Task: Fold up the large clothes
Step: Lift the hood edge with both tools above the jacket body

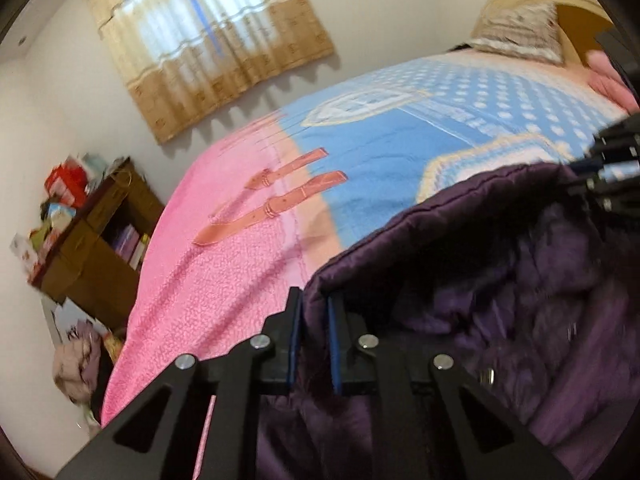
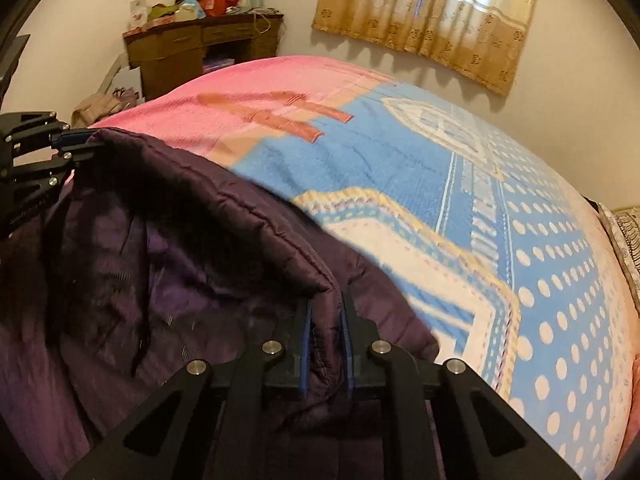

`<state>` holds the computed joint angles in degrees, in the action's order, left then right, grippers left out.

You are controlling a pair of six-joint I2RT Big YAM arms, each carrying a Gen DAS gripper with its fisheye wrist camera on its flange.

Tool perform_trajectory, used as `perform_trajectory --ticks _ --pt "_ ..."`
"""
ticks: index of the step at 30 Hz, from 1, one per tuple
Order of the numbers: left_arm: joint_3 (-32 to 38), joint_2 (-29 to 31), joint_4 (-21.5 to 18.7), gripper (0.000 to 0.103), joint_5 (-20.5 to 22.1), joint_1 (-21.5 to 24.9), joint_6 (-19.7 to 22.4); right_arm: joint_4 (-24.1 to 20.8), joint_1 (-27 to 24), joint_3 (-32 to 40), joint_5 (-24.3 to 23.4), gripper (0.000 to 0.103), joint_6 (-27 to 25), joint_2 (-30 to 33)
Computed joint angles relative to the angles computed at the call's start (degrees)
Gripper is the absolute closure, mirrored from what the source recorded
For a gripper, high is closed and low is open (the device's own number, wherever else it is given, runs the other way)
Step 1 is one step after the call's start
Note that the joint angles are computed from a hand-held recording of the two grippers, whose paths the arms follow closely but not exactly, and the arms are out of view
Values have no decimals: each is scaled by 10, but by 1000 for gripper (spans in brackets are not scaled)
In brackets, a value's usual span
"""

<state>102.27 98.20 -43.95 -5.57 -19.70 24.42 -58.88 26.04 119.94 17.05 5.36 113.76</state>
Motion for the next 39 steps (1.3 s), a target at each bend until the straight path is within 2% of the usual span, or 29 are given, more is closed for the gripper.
perform_trajectory --ticks 3,7,9,13,15,16,17,18,20,23,25,28,30,32,36,38,39 --pt "-24 -10 -18 91 13 6 24 2 6 -33 0 91 -11 -12" --pt "-60 -11 -15 91 -18 -1 76 -18 13 -42 -1 91 -17 -6" --pt "-74 -11 4 91 -43 -8 89 -33 16 -34 1 91 -19 0" --pt "-78 -14 11 91 -49 -12 91 -89 19 10 6 91 -32 18" --pt "-80 -15 12 91 -45 -11 94 -104 18 29 15 85 -32 18" --pt "-82 -18 14 91 -44 -11 95 -122 14 48 -2 72 -14 20" --pt "-83 -19 15 91 -42 -10 94 -135 8 65 -25 52 7 20" --pt "-87 -21 17 91 -40 -10 94 -125 7 65 -34 41 22 12" --pt "-91 -23 20 91 -39 -10 96 -105 5 73 -37 40 59 2" --pt "-100 -27 25 91 -40 -12 99 -87 3 121 -39 40 116 21" --pt "-102 -28 27 91 -41 -13 100 -107 4 192 -12 40 148 70" --pt "-102 -30 27 91 -39 -12 102 -129 -2 274 -23 40 198 139" --pt "-101 -34 21 90 -38 -13 97 -152 0 295 -22 43 216 169" --pt "-94 -40 12 88 -27 -11 87 -146 4 277 -22 45 213 174" --pt "-79 -70 10 82 36 -3 31 -74 17 160 12 45 172 127" --pt "-63 -73 10 63 66 1 -14 -51 18 125 13 45 171 110" --pt "-54 -70 19 45 62 -2 -41 -44 18 116 12 45 171 106"
